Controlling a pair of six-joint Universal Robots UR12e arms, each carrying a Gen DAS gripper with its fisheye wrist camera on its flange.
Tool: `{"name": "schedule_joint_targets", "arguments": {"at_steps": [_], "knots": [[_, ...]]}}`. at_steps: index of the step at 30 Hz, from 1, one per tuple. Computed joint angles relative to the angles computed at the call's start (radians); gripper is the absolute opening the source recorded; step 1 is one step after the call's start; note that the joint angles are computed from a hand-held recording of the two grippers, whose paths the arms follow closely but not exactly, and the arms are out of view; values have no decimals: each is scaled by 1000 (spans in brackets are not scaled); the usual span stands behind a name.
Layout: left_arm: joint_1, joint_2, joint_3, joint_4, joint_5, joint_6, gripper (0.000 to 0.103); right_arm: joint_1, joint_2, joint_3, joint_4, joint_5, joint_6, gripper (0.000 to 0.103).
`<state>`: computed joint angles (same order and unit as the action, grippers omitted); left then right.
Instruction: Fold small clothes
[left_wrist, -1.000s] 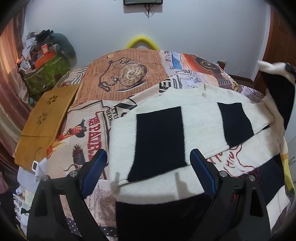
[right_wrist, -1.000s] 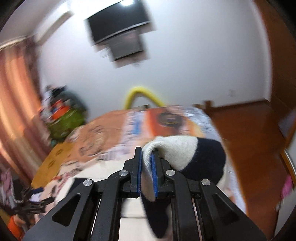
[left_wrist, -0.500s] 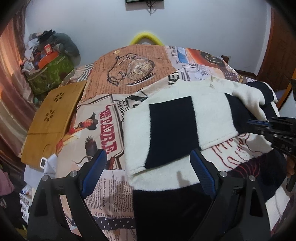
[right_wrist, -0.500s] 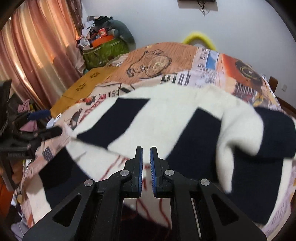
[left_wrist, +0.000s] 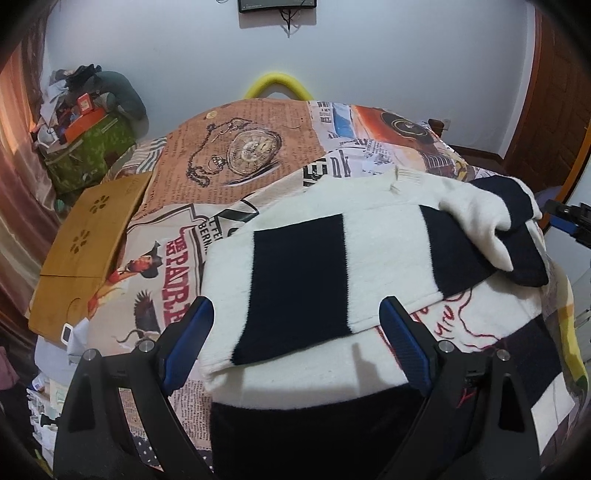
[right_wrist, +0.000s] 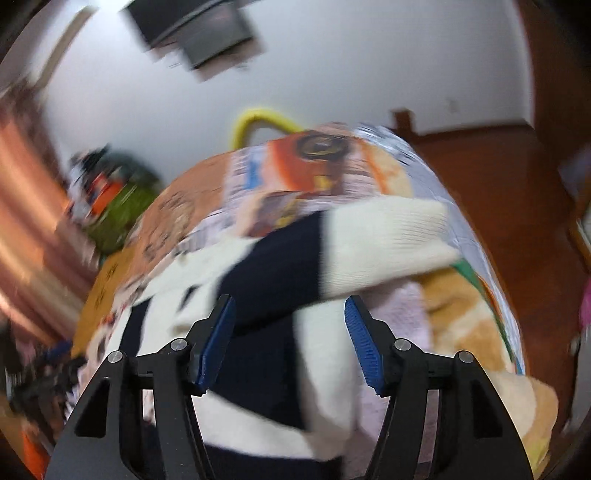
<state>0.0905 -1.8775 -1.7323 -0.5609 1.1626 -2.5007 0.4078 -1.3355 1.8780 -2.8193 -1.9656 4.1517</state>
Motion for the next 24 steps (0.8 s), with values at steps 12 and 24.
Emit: {"name": "schedule_joint_targets", "arguments": {"at_steps": [12,24], "knots": [[14,-15,6,14,22,10,91,-48,40,-6,-78,40,114,16],[48,-29,11,22,-10,-16,91,13,156,-235,-99,45,-252,6]]}}
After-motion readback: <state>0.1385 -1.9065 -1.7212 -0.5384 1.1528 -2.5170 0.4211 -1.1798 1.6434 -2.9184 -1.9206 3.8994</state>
